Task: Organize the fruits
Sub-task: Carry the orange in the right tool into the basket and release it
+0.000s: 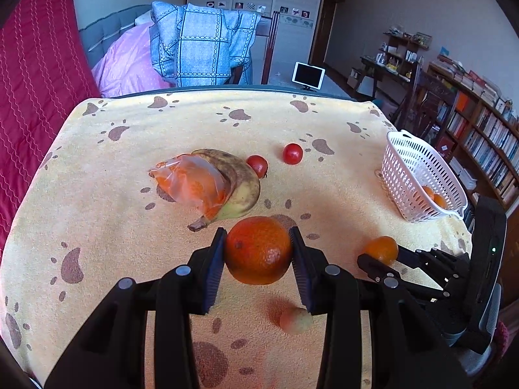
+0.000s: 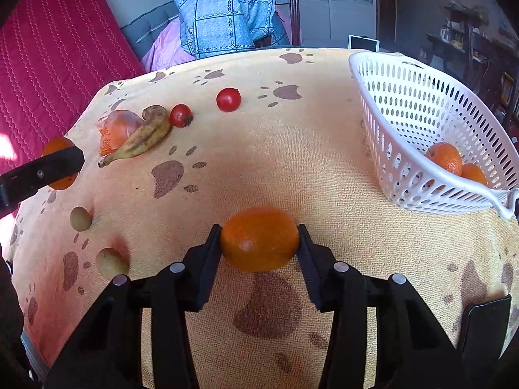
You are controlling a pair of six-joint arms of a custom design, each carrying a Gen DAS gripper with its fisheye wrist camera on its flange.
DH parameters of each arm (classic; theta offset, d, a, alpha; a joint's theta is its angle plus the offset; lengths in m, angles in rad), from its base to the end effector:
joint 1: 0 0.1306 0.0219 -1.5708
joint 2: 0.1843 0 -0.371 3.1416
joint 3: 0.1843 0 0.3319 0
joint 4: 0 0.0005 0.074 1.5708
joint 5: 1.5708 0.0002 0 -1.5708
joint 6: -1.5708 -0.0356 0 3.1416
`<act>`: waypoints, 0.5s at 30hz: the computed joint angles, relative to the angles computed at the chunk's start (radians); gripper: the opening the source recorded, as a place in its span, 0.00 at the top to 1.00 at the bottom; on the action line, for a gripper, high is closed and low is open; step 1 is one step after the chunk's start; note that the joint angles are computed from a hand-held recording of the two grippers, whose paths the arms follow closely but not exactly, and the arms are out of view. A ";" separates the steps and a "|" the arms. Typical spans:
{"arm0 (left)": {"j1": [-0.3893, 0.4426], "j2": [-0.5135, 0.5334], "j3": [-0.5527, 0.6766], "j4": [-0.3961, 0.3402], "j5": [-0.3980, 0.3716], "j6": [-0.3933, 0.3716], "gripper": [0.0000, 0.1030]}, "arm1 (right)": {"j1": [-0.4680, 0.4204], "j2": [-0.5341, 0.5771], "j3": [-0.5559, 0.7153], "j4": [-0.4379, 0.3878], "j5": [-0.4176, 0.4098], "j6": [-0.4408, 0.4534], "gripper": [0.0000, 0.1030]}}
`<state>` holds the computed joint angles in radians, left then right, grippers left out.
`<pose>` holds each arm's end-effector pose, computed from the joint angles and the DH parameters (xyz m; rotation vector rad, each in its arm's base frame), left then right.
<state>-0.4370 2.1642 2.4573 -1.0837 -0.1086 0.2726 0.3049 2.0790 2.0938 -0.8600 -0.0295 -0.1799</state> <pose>0.6146 -0.2834 0.4129 0.1416 2.3618 -0.2173 0.6324 0.1996 0.3389 -0.1655 2.4262 0.2564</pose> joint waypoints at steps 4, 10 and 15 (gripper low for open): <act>0.002 0.003 0.004 -0.006 -0.002 0.003 0.62 | -0.003 -0.013 -0.018 0.009 -0.022 -0.013 0.54; 0.002 0.007 0.012 -0.012 -0.009 0.007 0.62 | -0.004 -0.056 -0.067 0.043 -0.056 -0.023 0.54; -0.001 0.005 0.012 -0.010 -0.012 0.004 0.62 | 0.000 -0.105 -0.106 0.082 -0.068 -0.028 0.54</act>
